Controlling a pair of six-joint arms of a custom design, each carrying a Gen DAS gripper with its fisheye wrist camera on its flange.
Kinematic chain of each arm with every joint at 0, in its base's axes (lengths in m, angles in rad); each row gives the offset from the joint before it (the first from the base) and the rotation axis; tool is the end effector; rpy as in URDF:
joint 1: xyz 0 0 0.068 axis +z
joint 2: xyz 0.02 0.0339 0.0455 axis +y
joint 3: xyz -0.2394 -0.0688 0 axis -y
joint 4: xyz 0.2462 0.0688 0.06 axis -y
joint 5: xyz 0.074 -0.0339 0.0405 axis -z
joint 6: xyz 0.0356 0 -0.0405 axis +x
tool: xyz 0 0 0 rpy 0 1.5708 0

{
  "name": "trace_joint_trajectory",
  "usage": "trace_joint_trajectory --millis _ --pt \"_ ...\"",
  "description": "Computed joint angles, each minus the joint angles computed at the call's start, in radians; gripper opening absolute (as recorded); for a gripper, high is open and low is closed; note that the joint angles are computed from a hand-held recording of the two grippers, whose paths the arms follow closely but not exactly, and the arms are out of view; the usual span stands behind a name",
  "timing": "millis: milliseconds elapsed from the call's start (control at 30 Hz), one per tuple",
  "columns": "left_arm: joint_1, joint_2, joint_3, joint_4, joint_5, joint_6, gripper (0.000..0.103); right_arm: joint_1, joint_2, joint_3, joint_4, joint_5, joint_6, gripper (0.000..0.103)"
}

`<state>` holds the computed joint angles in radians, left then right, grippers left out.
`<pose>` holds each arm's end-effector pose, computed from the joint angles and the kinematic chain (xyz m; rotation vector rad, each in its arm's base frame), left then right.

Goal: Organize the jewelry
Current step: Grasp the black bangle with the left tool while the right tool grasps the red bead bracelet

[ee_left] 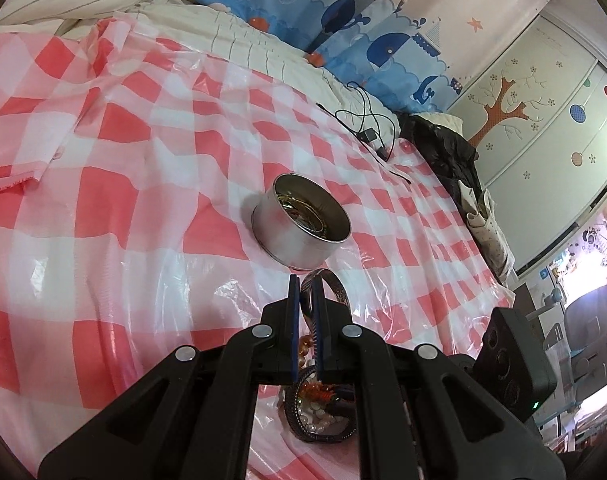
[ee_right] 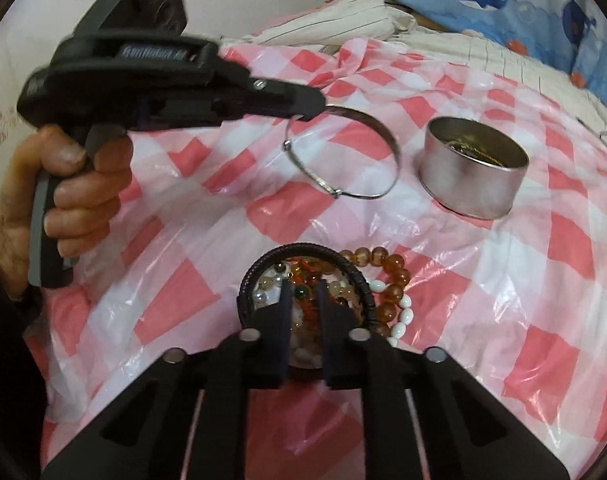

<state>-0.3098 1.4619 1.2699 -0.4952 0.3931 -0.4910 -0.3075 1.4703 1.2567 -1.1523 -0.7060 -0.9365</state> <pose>0.3099 -0.1135 0.2956 0.0077 2.3436 -0.8580 0.2642 -0.0597 0.2592 -0.8651 2.3526 0.6000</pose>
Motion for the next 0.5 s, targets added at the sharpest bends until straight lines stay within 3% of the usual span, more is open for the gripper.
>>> trace_joint_trajectory --millis 133,367,500 --pt "0.002 0.000 0.000 -0.002 -0.002 0.001 0.005 -0.019 0.005 0.026 -0.037 -0.046 -0.010 0.010" --pt "-0.003 -0.003 -0.009 0.007 -0.009 -0.006 0.005 -0.147 0.141 0.217 -0.239 -0.230 -0.071 0.010" --pt "-0.003 -0.001 -0.007 0.006 -0.008 -0.004 0.005 -0.214 0.186 0.296 -0.253 -0.298 -0.031 0.010"
